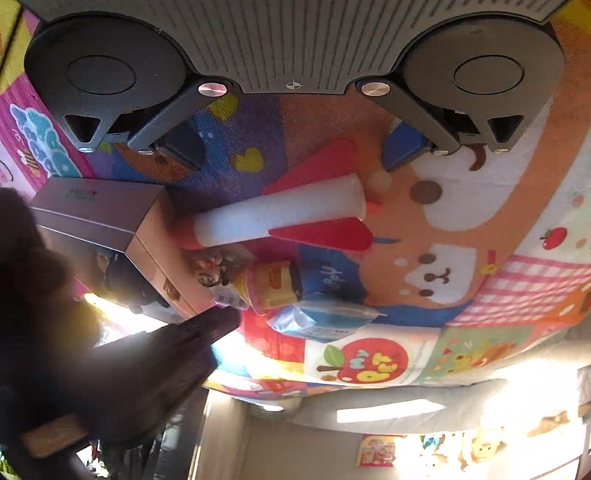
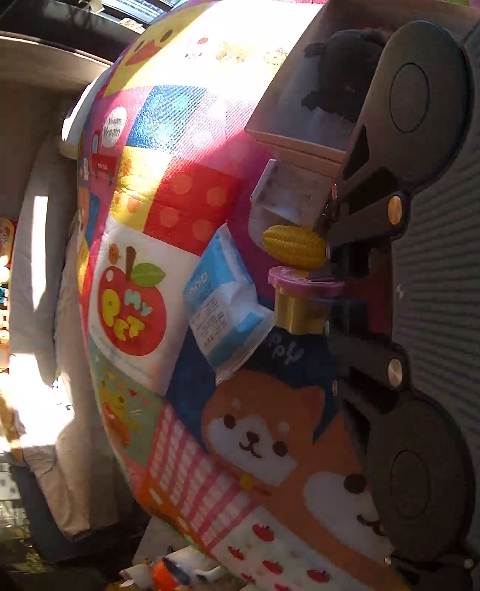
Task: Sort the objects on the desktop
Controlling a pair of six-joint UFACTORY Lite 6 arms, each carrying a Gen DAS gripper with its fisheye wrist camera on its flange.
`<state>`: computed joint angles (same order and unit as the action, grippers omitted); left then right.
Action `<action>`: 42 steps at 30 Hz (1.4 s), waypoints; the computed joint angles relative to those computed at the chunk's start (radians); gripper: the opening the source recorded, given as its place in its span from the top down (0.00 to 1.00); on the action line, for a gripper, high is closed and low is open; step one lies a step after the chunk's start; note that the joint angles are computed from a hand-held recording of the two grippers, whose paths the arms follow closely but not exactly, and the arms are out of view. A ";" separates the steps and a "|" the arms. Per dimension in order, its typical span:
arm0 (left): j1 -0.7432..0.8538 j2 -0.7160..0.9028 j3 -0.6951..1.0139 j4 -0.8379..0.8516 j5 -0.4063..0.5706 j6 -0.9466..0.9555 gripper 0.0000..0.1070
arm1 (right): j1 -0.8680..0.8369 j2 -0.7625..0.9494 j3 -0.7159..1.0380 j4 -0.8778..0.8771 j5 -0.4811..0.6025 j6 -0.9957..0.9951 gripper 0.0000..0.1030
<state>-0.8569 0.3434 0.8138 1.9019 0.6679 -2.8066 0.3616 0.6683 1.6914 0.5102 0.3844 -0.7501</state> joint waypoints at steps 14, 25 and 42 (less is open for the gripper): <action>-0.025 0.075 0.103 -0.167 0.011 0.204 0.04 | -0.074 -0.158 -0.179 0.378 -0.002 -0.341 0.32; -0.021 0.054 0.071 -0.119 0.006 0.148 0.04 | -0.023 -0.060 -0.115 0.318 -0.060 -0.325 0.59; 0.049 0.230 0.333 -0.121 -0.011 0.751 0.42 | -0.623 -0.720 -1.027 0.959 0.053 -1.471 0.66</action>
